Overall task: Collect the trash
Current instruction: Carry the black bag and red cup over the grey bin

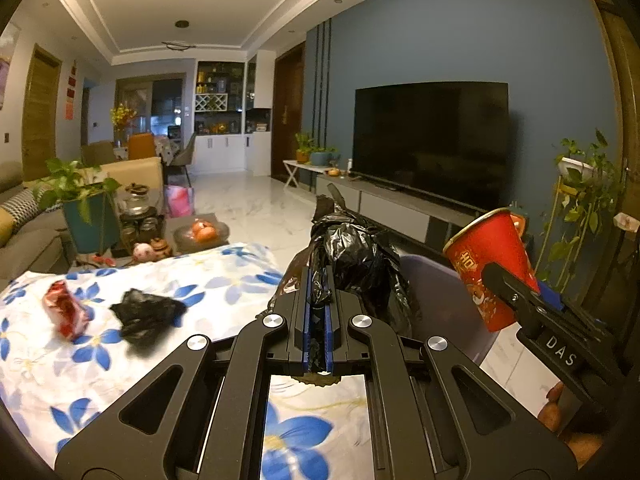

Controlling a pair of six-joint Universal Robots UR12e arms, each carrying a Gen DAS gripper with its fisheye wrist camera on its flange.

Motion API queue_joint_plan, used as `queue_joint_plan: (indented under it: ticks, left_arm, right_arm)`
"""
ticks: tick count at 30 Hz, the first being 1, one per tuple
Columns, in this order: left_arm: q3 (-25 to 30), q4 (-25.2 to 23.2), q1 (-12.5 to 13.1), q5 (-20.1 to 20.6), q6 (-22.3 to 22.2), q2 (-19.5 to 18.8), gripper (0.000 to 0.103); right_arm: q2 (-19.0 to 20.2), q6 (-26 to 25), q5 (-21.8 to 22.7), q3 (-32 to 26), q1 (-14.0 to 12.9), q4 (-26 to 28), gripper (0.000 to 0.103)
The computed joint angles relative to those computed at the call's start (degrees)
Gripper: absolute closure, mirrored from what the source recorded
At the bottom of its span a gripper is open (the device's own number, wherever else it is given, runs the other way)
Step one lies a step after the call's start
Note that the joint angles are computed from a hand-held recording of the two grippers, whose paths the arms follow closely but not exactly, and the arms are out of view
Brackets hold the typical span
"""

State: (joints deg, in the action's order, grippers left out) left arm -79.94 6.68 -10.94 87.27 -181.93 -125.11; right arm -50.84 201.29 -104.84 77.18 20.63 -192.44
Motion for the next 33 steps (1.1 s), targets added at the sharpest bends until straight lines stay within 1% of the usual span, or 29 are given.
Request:
queue_joint_plan:
  ticks: [8,17,33]
  left_arm:
    - [4.3,-2.5,-1.1,-0.6,0.5,-3.4,0.099]
    - [6.9,-4.8,-1.3,-1.7,-0.2,-5.4,0.099]
    - [10.0,-7.4,-1.4,-3.4,-0.8,-7.7,0.098]
  right_arm:
    - [0.9,0.7,-2.6,-0.9,-0.5,0.8,0.043]
    - [1.8,1.1,-4.2,-2.2,-0.8,1.8,0.043]
    - [2.5,2.5,-3.7,-3.4,-1.1,3.7,0.042]
